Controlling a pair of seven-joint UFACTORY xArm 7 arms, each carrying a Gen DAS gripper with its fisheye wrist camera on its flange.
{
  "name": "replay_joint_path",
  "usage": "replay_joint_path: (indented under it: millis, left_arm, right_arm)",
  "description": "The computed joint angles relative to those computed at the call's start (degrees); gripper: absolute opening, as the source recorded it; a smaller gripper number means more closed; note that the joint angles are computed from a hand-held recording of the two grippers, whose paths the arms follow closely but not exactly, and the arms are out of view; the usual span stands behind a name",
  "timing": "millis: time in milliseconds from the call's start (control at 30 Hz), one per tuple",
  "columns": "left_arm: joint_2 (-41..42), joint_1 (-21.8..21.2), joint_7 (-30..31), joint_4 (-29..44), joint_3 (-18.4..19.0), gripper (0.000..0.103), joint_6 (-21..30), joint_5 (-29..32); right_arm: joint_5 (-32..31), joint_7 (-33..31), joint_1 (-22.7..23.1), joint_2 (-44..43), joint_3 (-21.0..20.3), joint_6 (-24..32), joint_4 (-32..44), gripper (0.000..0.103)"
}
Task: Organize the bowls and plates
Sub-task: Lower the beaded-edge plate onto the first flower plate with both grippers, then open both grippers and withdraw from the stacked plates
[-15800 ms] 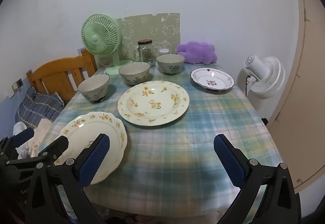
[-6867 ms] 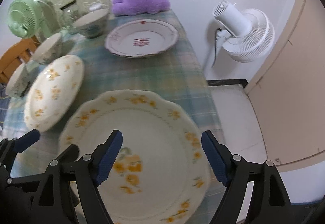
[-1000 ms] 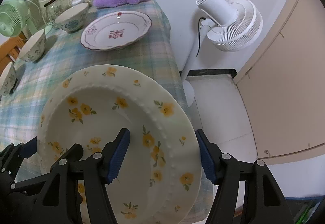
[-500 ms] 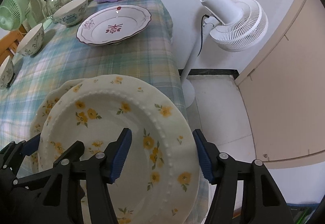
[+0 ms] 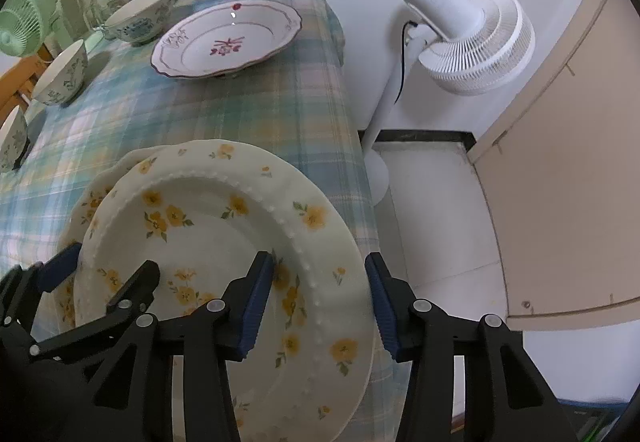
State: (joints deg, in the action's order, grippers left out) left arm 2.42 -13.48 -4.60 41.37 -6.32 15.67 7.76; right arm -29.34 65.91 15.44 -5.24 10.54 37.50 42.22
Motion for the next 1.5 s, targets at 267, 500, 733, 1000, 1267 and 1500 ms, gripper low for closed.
replay_joint_path:
  millis: [267,500,733,1000,1267,1500]
  left_arm:
    - [-1.9,0.9,11.2,-0.3,-0.5,0.082,2.0,-12.5]
    - [-4.4,0.5,18.4,-1.1,0.2,0.082,3.4,-19.3]
    - [-5.0,0.8,19.0,-1.7,0.8,0.082,3.5,-20.2]
    - [-5.2,1.1,15.5,-2.0,0.7,0.083,3.1,-17.8]
    - [-6.1,1.4,11.8,-1.3,0.8,0.083,6.4,-15.9]
    - [-8.1,1.2,16.6,-1.4,1.9,0.086,7.3,-18.6]
  right_arm:
    - [1.1,-0.6,-0.1,-2.3,0.4,1.1,-1.0,0.035]
    - [1.1,-1.0,0.2,0.4,0.4,1.4,1.0,0.035]
    - [-0.3,-1.1,1.2,2.9,-0.2,1.2,2.9,0.036]
    - [-1.1,-2.0,1.8,4.0,-1.0,-0.3,3.3,0.037]
    - [2.5,-5.8,1.7,3.4,-1.3,-2.6,2.4,0.038]
    - [3.4,-4.7,1.8,1.2,-0.4,-2.1,1.9,0.041]
